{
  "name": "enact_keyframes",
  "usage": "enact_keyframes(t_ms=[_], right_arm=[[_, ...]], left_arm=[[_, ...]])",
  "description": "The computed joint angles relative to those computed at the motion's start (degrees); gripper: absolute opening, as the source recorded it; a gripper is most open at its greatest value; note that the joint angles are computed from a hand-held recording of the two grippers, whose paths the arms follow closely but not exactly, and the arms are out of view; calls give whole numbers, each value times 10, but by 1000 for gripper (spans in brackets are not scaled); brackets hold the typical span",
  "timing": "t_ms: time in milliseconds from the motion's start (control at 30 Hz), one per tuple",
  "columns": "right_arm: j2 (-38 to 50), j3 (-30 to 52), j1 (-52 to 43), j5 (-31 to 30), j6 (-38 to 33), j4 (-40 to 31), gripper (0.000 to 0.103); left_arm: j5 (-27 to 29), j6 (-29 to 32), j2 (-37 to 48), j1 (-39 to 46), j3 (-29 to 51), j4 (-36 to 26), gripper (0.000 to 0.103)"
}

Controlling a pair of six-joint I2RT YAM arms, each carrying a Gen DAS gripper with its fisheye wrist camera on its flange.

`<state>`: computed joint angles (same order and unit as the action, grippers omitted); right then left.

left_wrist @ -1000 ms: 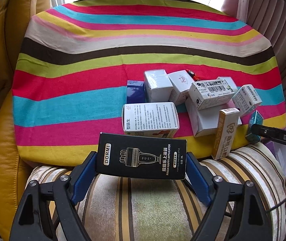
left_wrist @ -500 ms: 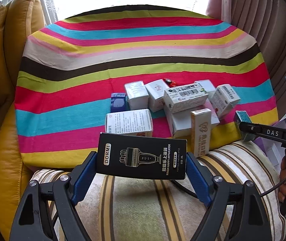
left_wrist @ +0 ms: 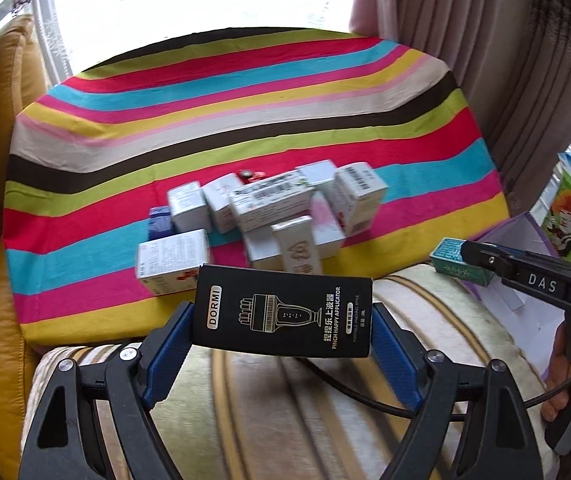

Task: Organize rigid objects
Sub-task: 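Lower both boxes into the purple-rimmed box and open both grippers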

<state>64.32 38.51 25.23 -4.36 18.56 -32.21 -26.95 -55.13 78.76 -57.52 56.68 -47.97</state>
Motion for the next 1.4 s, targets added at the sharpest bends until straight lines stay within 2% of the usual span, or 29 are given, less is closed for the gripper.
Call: enact_keyframes(t_ms=[267, 600, 933, 1000, 1067, 1133, 1233, 1400], right_arm=[[-109, -30, -83, -18, -55, -69, 40], [-218, -48, -264, -42, -173, -162, 40], [-253, -32, -444, -78, -281, -202, 40], [-244, -29, -462, -84, -293, -205, 44], [-245, -30, -471, -82, -297, -202, 67], [-256, -36, -483, -84, -296, -196, 80], [-251, -37, -494, -91, -296, -192, 82], [-249, -42, -480, -97, -291, -193, 83]], left_arm=[[14, 29, 54, -45, 58, 37, 86], [61, 84, 139, -83, 146, 84, 86], [107, 127, 219, -103, 235, 121, 86], [121, 136, 225, -103, 240, 139, 87], [140, 144, 225, -100, 234, 164, 88], [160, 134, 221, -94, 223, 182, 89], [153, 113, 208, -90, 200, 197, 90], [141, 115, 172, -86, 168, 198, 90]])
